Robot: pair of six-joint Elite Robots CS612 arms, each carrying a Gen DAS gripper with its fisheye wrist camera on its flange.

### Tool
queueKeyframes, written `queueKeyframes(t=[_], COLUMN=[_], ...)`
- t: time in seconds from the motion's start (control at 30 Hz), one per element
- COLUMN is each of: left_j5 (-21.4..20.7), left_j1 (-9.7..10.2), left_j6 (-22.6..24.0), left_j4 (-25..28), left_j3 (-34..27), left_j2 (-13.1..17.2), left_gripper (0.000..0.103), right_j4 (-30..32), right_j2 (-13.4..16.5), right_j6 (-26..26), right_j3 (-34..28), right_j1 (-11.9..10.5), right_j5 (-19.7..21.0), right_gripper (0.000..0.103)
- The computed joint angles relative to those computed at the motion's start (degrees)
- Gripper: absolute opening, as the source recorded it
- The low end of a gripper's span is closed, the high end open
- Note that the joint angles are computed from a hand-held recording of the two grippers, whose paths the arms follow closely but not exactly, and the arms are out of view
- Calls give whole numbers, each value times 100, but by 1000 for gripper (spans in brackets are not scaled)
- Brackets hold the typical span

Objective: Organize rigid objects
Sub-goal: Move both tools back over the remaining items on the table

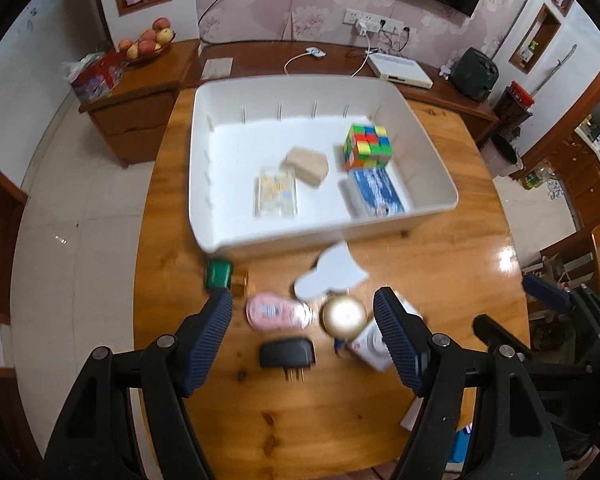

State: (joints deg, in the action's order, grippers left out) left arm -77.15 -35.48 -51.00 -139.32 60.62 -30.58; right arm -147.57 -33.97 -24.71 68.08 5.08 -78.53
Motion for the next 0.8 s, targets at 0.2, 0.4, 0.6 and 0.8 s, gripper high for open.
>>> queueKeyframes(t=[0.2,0.4,0.6,0.8], left_j5=[-55,-73,-116,-549], left_j1=[-140,-252,-335,-305], left_j6=[-369,-543,-377,490], left_j4=[105,303,555,562], left_j3=[146,128,13,-250], left_j2=[-21,46,133,355], left_gripper=[76,76,76,76], right_j4=[-226,-67,132,68], right_j2=[-191,-250,-268,-260], right_j6=[-542,-867,-1008,-1593], right_j3=[556,908,1178,1424], right_j1=[-170,-293,-374,-394], right_j5=[156,128,138,211], right_gripper=[81,81,81,81])
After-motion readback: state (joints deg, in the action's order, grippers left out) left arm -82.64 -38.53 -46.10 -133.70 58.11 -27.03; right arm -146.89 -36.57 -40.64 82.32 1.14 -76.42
